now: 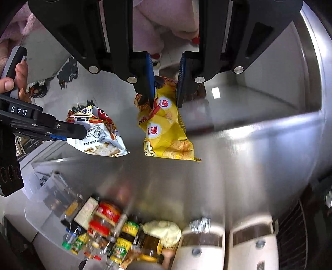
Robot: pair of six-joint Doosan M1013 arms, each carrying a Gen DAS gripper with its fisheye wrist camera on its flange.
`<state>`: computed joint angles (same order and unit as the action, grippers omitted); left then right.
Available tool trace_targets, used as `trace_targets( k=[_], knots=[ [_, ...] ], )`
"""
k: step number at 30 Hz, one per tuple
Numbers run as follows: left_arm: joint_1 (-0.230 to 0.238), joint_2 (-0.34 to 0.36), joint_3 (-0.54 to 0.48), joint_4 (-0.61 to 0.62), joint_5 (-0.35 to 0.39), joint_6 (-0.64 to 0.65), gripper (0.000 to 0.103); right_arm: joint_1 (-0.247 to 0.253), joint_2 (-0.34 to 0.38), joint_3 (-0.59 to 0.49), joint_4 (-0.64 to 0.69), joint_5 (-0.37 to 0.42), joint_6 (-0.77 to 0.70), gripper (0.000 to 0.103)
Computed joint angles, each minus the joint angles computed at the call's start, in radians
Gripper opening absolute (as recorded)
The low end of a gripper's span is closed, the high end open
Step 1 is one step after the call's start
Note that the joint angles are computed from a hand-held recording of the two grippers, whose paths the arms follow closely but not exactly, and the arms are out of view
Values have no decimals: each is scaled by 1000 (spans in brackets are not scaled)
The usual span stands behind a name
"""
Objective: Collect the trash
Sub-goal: 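Carry both snack wrappers down over the bin and open both grippers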
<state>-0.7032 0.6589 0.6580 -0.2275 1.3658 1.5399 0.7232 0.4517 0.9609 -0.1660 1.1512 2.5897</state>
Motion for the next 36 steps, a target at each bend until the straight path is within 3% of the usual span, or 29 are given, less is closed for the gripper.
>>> trace_targets(
  k=[8, 16, 26, 36],
  knots=[
    [-1, -57, 176, -15, -22, -18, 18, 16, -9, 98, 64, -20, 58, 22],
    [-6, -57, 286, -24, -50, -27, 18, 11, 19, 147, 104, -48, 86, 22],
    [-4, -3, 322, -10, -75, -42, 18, -14, 79, 184, 172, -86, 75, 21],
    [1, 77, 290, -9, -72, -55, 18, -36, 130, 205, 235, -148, 67, 21]
  ],
)
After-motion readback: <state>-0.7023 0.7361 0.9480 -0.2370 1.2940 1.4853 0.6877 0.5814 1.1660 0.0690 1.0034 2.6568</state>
